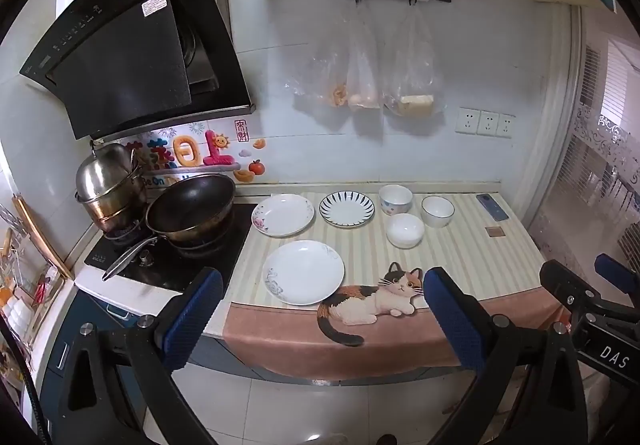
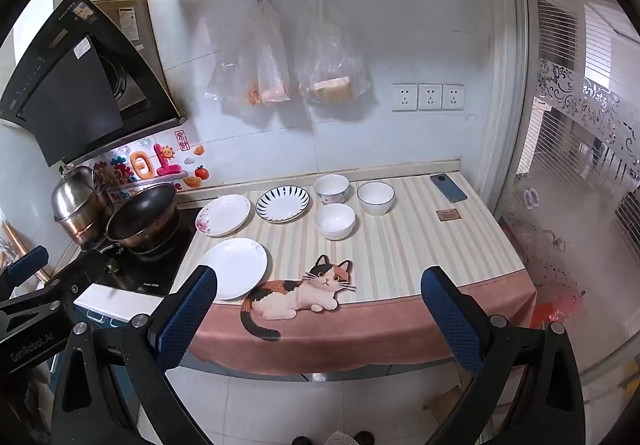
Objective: Organize plates and bowls
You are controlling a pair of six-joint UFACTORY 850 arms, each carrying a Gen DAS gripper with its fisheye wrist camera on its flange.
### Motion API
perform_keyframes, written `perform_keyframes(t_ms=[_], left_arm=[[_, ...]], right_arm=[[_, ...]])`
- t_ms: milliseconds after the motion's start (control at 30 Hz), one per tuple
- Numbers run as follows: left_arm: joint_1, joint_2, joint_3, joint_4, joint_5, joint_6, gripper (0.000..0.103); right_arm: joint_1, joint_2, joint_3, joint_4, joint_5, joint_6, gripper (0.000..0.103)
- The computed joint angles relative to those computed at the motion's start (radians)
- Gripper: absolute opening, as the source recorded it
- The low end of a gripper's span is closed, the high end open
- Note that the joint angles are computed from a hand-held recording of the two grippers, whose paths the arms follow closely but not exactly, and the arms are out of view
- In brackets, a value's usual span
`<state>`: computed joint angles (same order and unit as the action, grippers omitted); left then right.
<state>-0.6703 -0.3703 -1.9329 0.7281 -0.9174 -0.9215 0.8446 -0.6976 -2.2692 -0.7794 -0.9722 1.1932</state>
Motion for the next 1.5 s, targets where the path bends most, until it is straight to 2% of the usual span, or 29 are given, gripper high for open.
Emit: perform_keyframes(t_ms=[300, 433, 533, 833, 1500], left_arm=[[-0.005, 0.000, 0.000, -0.002, -0.010, -0.008, 0.103], [-0.009, 0.002, 0.000, -0.001, -0.013, -0.014, 0.103], [-0.003, 0.005, 0.012, -0.001, -0.005, -0.021, 0.103], [0.001, 0.024, 0.046, 0.004, 0.016, -0.038, 0.103], [0.008, -0.009, -0.004, -0.029, 0.010, -0.010, 0.103]], right_arm=[[-0.001, -0.039, -0.069, 0.035, -0.035, -0.045, 0.103], [0.002, -0.006, -0.004, 0.010, 0.000, -0.006, 0.103], [0.004, -0.024, -0.032, 0.018, -0.010, -0.016, 0.103], [-0.003, -0.001, 0.000, 0.025, 0.006, -0.012, 0.103], [-0.011, -0.020, -0.019, 0.038, 0.006, -0.022, 0.103]])
